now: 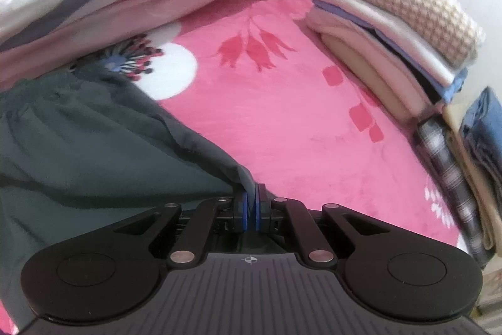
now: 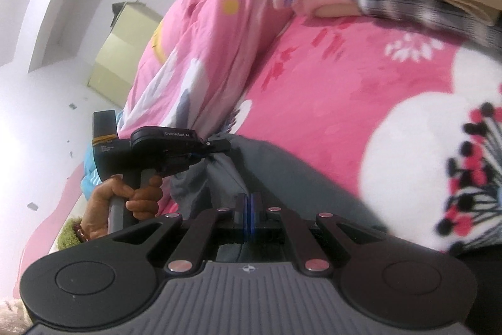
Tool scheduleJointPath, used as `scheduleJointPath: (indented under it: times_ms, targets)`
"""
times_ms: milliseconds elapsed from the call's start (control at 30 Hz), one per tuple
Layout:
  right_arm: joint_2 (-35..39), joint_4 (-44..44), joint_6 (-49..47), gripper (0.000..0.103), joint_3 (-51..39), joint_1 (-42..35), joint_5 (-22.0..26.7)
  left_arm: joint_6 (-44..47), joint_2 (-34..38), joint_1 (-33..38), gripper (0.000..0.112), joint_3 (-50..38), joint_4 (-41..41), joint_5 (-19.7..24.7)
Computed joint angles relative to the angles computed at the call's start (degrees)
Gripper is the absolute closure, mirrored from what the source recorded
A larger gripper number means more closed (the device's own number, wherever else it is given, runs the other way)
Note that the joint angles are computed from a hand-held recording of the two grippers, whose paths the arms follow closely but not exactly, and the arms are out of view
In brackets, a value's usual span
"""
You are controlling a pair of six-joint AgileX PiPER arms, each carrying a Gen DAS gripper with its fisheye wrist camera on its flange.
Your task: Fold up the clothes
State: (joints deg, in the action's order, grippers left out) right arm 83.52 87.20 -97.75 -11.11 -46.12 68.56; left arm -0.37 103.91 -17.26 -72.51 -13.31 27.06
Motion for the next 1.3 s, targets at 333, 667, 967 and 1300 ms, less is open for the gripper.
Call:
scheduleJointPath:
  times_ms: [333,667,967,1300]
  targets:
    - [8.57,0.99,-4.19,0.102,-1.45,-1.94,-3.20,5.38,2.81,2.23,0.083,0.00,-8.15,-0.35]
    - [3.12,-4.03,0.09,0.092,-3.65,-3.06,-3.85,19.80,-21.76,23.78,0.064,10.50,-11.14,5.66]
    - [-10.86,-8.16,15.56,0.070,-15.42,9.83,-4.64,23.12,-31.55,47.57,0.060,-1.48,1.31,6.93]
    - [6.85,-17.69,44.74,0.067,-49.22,49.81,-22.34,47.13,-18.39,41.61,0.060,17.38,-23.08,-2.05]
